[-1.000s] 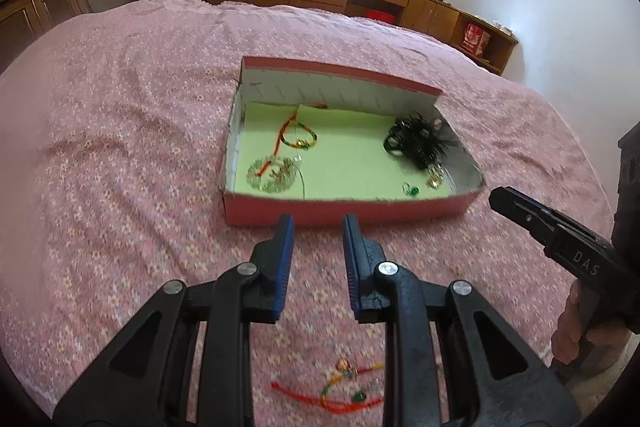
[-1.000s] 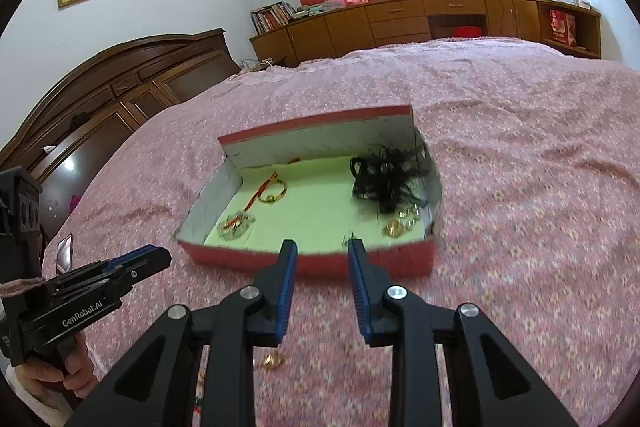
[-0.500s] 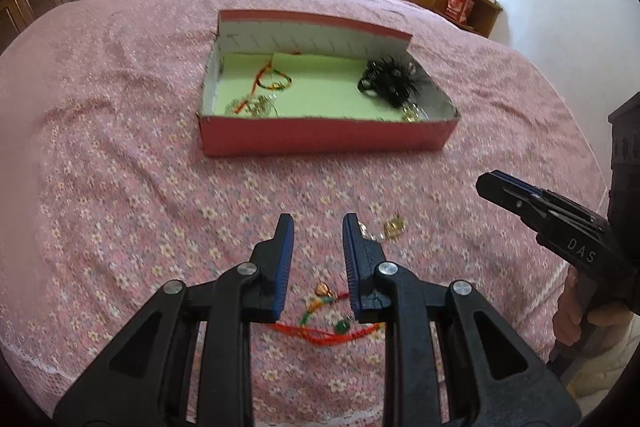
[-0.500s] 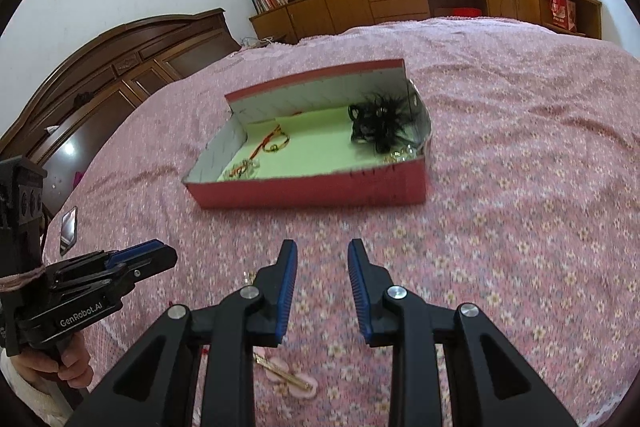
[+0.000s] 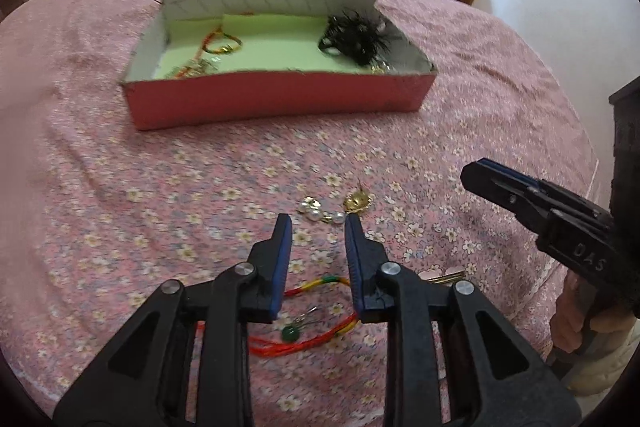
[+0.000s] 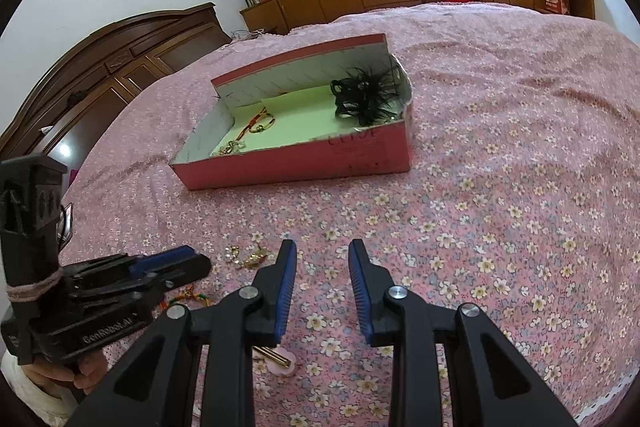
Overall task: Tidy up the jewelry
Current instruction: 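Move both open tools back over the remaining jewelry on the bedspread, then grasp the pearl-and-gold earring with the left tool while the right tool grasps the gold flower hairpin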
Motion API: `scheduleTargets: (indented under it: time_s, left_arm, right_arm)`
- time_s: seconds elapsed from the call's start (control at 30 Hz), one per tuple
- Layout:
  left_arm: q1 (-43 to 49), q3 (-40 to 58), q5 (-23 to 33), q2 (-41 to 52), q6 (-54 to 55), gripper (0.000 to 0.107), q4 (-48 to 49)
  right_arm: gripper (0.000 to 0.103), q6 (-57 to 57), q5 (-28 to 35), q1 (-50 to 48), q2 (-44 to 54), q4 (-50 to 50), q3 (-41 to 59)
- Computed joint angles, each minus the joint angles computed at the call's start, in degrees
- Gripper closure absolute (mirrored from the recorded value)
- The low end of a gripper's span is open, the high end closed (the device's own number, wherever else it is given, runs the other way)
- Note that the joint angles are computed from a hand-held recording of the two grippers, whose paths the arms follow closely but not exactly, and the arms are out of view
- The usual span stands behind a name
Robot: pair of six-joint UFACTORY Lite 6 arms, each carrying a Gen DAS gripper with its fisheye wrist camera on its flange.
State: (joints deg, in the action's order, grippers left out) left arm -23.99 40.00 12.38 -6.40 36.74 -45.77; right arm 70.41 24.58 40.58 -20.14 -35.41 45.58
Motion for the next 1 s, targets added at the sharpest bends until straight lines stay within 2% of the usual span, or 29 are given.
scheduleTargets:
  time_s: [0.2, 0.4, 0.53, 0.63, 0.73, 0.9, 1.0]
  left_arm:
    - [-2.2, 3.1, -1.9, 6.3, 1.0, 0.072, -1.4]
    - [-3.6, 4.0, -4.6, 8.6, 9.7, 0.069, -11.9]
    - [-4.7, 4.5, -6.6, 10.0, 11.3, 0.071, -14.7]
    - [-5.3, 4.0, -7.7, 9.6, 11.0, 0.084, -14.1]
    - [-4.7, 3.6, -6.8, 9.0, 16.2, 0.098, -19.1]
    - [-3.6, 2.0, -5.4, 6.7, 22.2, 0.102, -24.3]
    - [-2.3, 0.6, -4.7, 4.1, 21.2, 0.102, -23.1]
  right_arm:
    - [0.073, -2.3, -1.5, -2.7, -2.0, 2.5, -2.5]
    - [0.073, -4.5, -2.5, -5.0, -3.2, 5.2, -4.2]
    - [0.073, -5.8, -3.1, -6.1, -4.0, 6.8, -5.2]
    - [0.073, -6.0, -3.1, -6.2, -4.4, 7.1, -5.6]
    - [0.073, -6.1, -3.0, -6.3, -4.6, 7.1, -5.7]
    - [0.073, -4.8, -1.9, -5.3, -5.2, 5.9, -5.5]
    - [0.073, -3.6, -1.1, -4.4, -5.2, 4.9, -5.1]
